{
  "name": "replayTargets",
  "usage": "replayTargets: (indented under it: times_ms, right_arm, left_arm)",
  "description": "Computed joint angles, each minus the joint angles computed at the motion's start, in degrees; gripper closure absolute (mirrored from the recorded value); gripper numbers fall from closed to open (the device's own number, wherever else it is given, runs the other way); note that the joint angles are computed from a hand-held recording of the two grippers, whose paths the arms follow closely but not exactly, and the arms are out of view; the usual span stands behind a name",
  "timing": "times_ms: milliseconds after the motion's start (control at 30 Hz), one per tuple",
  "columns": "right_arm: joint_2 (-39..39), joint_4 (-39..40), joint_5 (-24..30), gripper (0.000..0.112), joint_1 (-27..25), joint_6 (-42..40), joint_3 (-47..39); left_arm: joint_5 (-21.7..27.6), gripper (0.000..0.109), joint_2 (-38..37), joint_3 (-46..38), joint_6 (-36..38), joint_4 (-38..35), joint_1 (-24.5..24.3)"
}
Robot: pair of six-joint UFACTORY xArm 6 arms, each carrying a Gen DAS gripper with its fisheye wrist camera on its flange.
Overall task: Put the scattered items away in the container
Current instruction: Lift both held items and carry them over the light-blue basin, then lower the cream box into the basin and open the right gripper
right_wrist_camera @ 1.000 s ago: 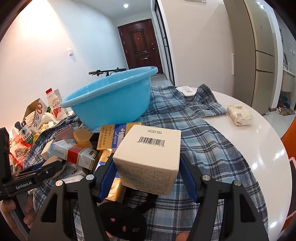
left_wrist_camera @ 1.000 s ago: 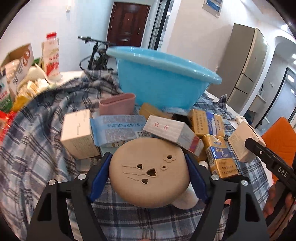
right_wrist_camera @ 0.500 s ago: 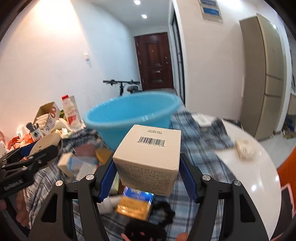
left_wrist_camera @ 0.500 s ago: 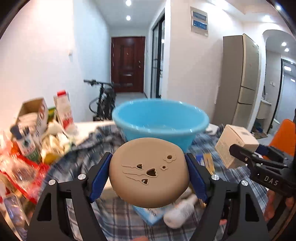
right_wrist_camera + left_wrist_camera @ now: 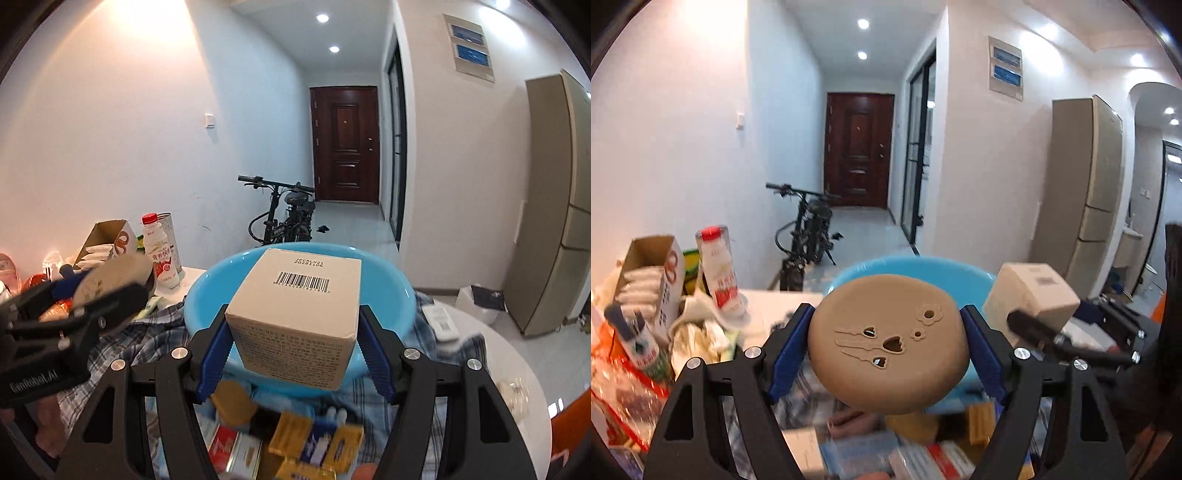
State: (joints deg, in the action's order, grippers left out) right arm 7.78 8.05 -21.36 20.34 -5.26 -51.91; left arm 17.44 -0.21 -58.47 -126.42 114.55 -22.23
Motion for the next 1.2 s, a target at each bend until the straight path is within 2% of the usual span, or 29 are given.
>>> replayTargets:
  times_ms: [67, 133, 233, 267, 367, 433, 800, 967, 1200]
  right_arm:
    - [1.72, 2.55, -0.51, 0.045, 0.76, -3.06, -1.82]
    - [3.52, 1.06, -1.06, 0.045, 0.53, -2.52, -3.33]
    - [6.20, 5.97, -1.55, 0.045, 1.41, -7.82, -5.27]
    - [6.87, 3.91, -1.29, 0.045, 0.71, -6.16, -5.55]
    - [8.08, 5.49, -1.92, 0.045, 0.57, -6.72, -5.93]
    - [7.88, 1.45, -2.28, 0.045, -0.74, -2.50, -5.03]
    - [9.88, 4.44, -3.60, 0.048, -0.50, -4.55, -5.62]
    - [9.65, 2.55, -3.89, 0.048, -0.92, -2.54, -5.25]
    - [9.89, 4.47, -5.83, 0.048, -0.32, -3.83, -5.16]
  left_arm:
    - [0.14, 0.031, 1.63, -2.15, 1.17, -0.83, 0.39]
    - [1.12, 0.031, 3.62, -4.02, 1.98, -0.65, 0.08]
    - [2.81, 0.031, 6.93, -5.81, 5.60, -2.15, -0.77]
    - [2.48, 0.031, 8.05, -6.60, 6.29, -2.72, -0.77]
    - [0.30, 0.031, 9.91, -8.34, 7.25, -3.81, -0.28]
    - [0.73, 0.031, 10.31, -8.45, 8.34, -4.62, -0.41]
    - [0.39, 0.031, 11.75, -9.68, 12.55, -9.33, -0.54]
    - [0.65, 0.031, 11.22, -9.47, 11.52, -8.66, -0.65]
    - [0.48, 0.031, 10.50, -9.12, 9.81, -6.86, -0.27]
